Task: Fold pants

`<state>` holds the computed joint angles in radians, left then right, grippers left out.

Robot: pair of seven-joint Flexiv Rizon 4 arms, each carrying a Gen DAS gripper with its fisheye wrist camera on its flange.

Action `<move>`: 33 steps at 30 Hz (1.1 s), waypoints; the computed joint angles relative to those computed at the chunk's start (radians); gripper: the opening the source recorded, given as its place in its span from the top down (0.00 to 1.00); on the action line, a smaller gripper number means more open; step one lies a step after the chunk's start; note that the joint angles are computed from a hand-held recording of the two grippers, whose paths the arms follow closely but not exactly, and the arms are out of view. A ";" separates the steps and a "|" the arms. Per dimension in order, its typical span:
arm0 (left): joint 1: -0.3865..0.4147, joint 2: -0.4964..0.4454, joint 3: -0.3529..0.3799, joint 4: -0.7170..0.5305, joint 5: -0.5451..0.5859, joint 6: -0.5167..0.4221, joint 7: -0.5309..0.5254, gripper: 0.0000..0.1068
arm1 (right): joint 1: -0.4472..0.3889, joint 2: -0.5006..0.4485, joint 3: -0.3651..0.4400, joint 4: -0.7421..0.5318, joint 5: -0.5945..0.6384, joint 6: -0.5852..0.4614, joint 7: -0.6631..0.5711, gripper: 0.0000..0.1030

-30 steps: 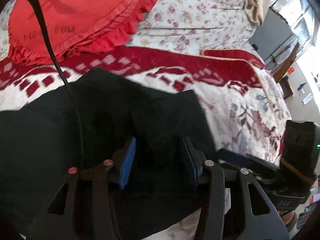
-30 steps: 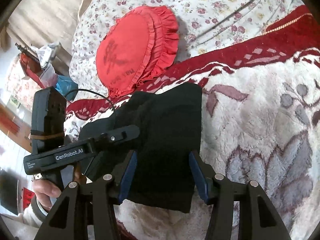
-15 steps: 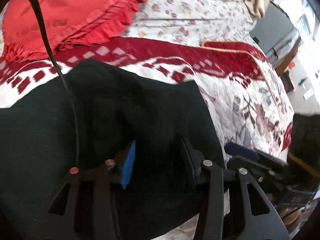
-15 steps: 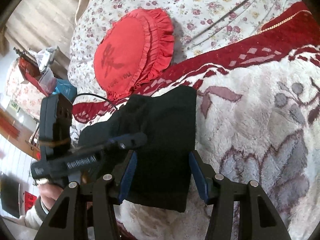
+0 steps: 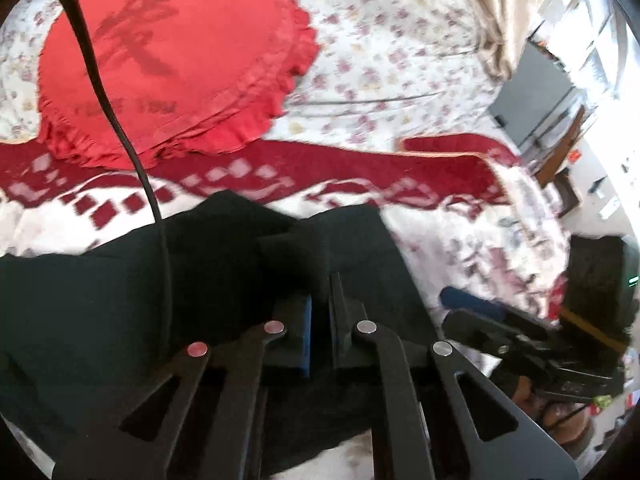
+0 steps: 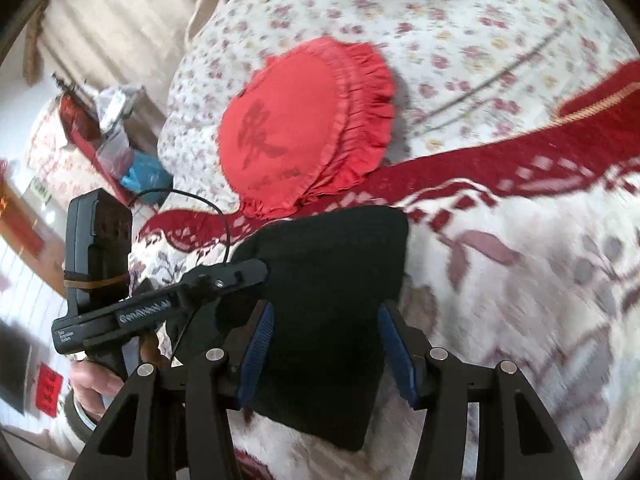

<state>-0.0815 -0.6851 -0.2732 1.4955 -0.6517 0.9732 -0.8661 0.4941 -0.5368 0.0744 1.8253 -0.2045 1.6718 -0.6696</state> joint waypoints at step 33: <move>0.018 0.022 0.016 0.041 0.038 0.040 -0.103 0.78 | 0.028 -0.074 -0.019 -0.186 -0.136 -0.370 -0.074 0.57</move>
<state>-0.0630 -0.6634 -0.2568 1.5363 -0.6135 1.0131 -0.9696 0.5220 -0.6106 0.0557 1.6395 -0.3404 1.3022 -0.7435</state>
